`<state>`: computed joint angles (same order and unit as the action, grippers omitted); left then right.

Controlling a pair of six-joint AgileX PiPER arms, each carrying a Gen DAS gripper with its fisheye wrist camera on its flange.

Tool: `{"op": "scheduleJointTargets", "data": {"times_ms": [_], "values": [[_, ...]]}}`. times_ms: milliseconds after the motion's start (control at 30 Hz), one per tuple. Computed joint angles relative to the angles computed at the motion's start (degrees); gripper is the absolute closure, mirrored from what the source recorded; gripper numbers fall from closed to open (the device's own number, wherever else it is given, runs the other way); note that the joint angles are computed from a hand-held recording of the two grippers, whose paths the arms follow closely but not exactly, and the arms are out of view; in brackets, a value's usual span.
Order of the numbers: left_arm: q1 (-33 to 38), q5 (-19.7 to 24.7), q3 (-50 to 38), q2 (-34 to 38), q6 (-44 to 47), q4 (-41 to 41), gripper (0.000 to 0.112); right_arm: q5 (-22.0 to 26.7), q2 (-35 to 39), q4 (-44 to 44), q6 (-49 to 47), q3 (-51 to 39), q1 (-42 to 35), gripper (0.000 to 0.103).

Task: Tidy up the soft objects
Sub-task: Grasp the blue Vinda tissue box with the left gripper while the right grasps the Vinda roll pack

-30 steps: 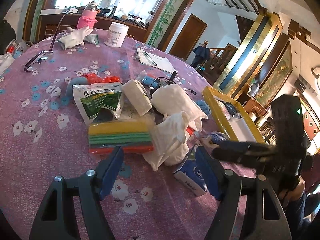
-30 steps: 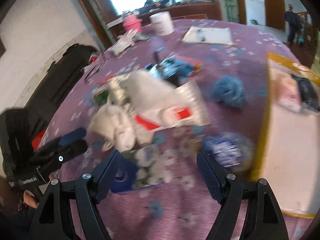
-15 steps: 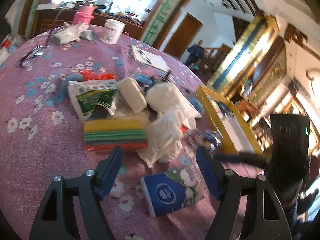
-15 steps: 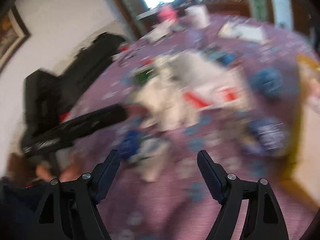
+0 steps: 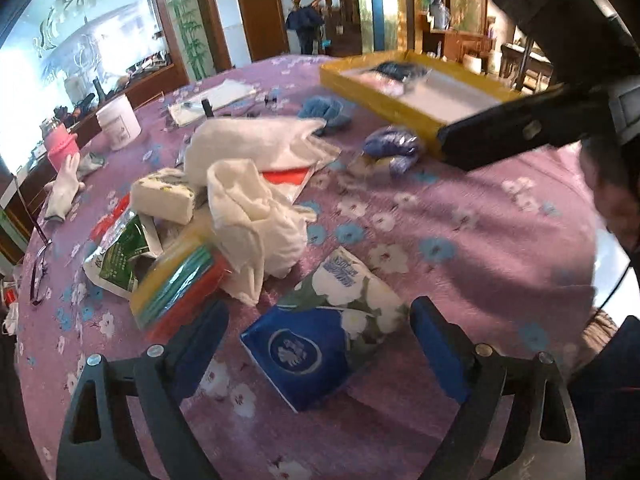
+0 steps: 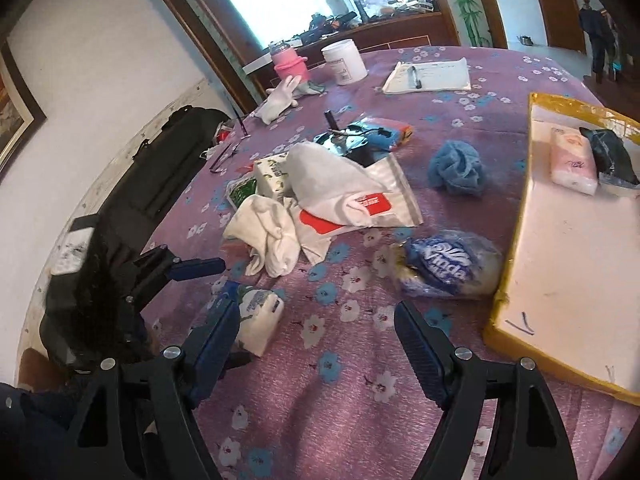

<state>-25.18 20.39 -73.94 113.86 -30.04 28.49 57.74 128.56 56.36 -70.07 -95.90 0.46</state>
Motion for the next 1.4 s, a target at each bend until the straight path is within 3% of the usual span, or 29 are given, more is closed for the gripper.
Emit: {"op": "scheduleJointTargets", "data": {"times_ms": [67, 133, 200, 367, 433, 533, 567, 633, 800, 967, 1067, 1133, 1233, 1300, 1400], "values": [[0.9, 0.7, -1.6, 1.6, 1.8, -2.8, 0.022, -1.2, -0.5, -1.4, -0.3, -0.1, 0.1, 0.020], [1.4, 1.8, -2.5, 2.1, 0.9, -3.5, 0.042, -4.5, -1.3, -5.8, 1.0, -0.9, 1.5, 0.020], [1.7, 1.5, -1.9, 1.6, -1.8, -3.1, 0.049, -6.2, -1.1, -9.8, 2.2, -2.9, 2.9, 0.020], [0.0, 0.1, 1.8, -0.3, -19.5, 10.1, 0.051, -13.0, 1.9, -26.7, 7.0, -9.3, 8.7, 0.020], [0.4, -0.2, 2.2, -0.6, -21.7, 11.3, 0.052, -12.9, 5.2, -35.6, 12.2, -14.4, 10.9, 0.020], [1.4, -1.0, 2.2, -0.6, -19.6, 8.5, 0.052, -9.6, 9.7, -41.6, 15.7, -21.4, 12.3, 0.020], [1.5, -1.0, 2.0, -0.5, -18.8, 7.9, 0.052, -8.4, 11.4, -43.7, 17.5, -23.9, 12.6, 0.021], [1.3, -0.8, 2.0, -0.5, -19.4, 8.6, 0.052, -8.2, 13.2, -45.8, 20.5, -26.1, 12.9, 0.041], [1.6, -2.3, 2.8, -1.0, -20.8, 9.4, 0.052, -12.6, 6.6, -31.8, 12.8, -15.0, 10.4, 0.062], [2.5, -3.1, 2.9, -1.1, -18.7, 6.4, 0.052, -15.2, -1.7, -17.5, 2.8, 0.6, 10.5, 0.066], [2.2, -2.6, 2.8, -1.2, -19.5, 7.1, 0.052, -19.6, -3.5, -13.8, 0.5, 6.4, 12.0, 0.062], [2.1, -2.2, 2.6, -1.0, -19.3, 7.1, 0.052, -16.8, -3.2, -12.0, -2.4, 6.6, 11.5, 0.061], [2.1, -2.3, 2.7, -1.0, -19.3, 7.1, 0.052, -19.0, -4.9, -10.3, -6.8, 9.1, 11.1, 0.046], [2.2, -2.5, 2.8, -1.0, -19.1, 6.7, 0.052, -19.3, -4.9, -9.1, -9.7, 8.9, 10.4, 0.029], [2.1, -2.6, 2.8, -0.9, -19.3, 6.7, 0.052, -14.9, -1.8, -10.9, -9.3, 3.4, 9.1, 0.025]]}}
